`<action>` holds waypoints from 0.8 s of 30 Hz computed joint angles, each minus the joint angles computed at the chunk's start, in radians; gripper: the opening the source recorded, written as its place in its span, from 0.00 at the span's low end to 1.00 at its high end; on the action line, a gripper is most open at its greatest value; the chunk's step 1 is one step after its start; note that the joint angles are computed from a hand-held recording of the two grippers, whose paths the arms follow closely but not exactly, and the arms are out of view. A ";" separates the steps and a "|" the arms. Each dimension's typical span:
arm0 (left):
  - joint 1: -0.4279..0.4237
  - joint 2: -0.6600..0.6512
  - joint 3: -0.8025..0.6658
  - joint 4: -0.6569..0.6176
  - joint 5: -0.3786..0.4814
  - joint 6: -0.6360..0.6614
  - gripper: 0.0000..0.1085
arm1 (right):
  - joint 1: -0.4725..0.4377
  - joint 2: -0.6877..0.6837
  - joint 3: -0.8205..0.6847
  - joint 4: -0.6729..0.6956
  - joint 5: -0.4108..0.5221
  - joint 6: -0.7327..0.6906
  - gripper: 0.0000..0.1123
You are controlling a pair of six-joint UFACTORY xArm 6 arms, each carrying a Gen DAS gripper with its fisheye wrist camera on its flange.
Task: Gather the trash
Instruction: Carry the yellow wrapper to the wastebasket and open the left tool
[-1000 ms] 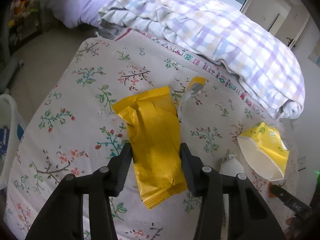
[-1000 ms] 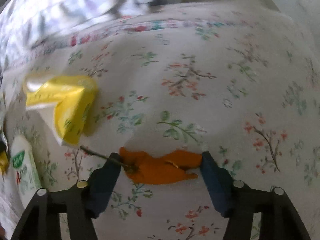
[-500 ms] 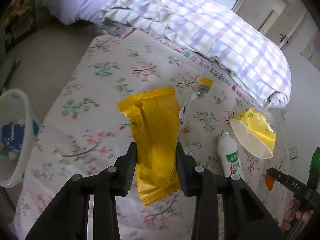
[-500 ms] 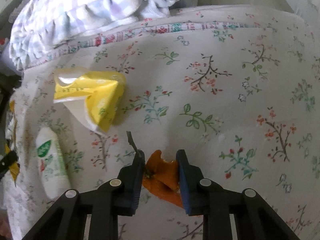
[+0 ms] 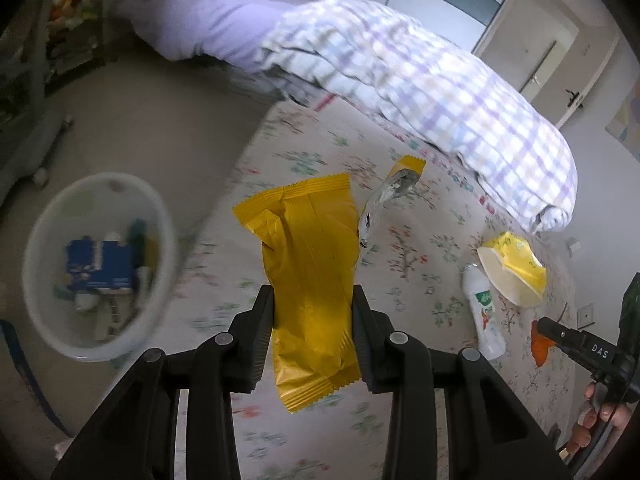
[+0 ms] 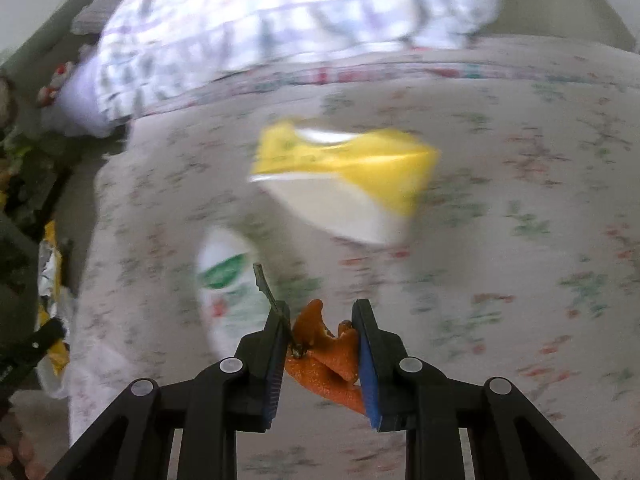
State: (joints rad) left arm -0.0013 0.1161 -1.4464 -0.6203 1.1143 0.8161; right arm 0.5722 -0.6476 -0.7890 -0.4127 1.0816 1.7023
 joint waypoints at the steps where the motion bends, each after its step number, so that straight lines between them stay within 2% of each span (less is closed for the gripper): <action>1: 0.012 0.007 -0.013 0.000 0.003 0.003 0.36 | 0.003 0.026 -0.020 -0.004 -0.010 -0.004 0.26; 6: 0.089 0.085 -0.131 0.002 0.032 -0.001 0.36 | 0.004 0.179 -0.134 0.000 -0.084 -0.059 0.26; 13: 0.168 0.218 -0.307 0.026 0.061 -0.038 0.36 | -0.002 0.356 -0.274 0.028 -0.141 -0.141 0.26; 19: 0.204 0.329 -0.456 0.033 0.084 -0.095 0.36 | -0.004 0.456 -0.343 0.061 -0.217 -0.169 0.26; 24: 0.207 0.376 -0.516 0.034 0.084 -0.103 0.38 | -0.003 0.560 -0.433 0.076 -0.266 -0.191 0.26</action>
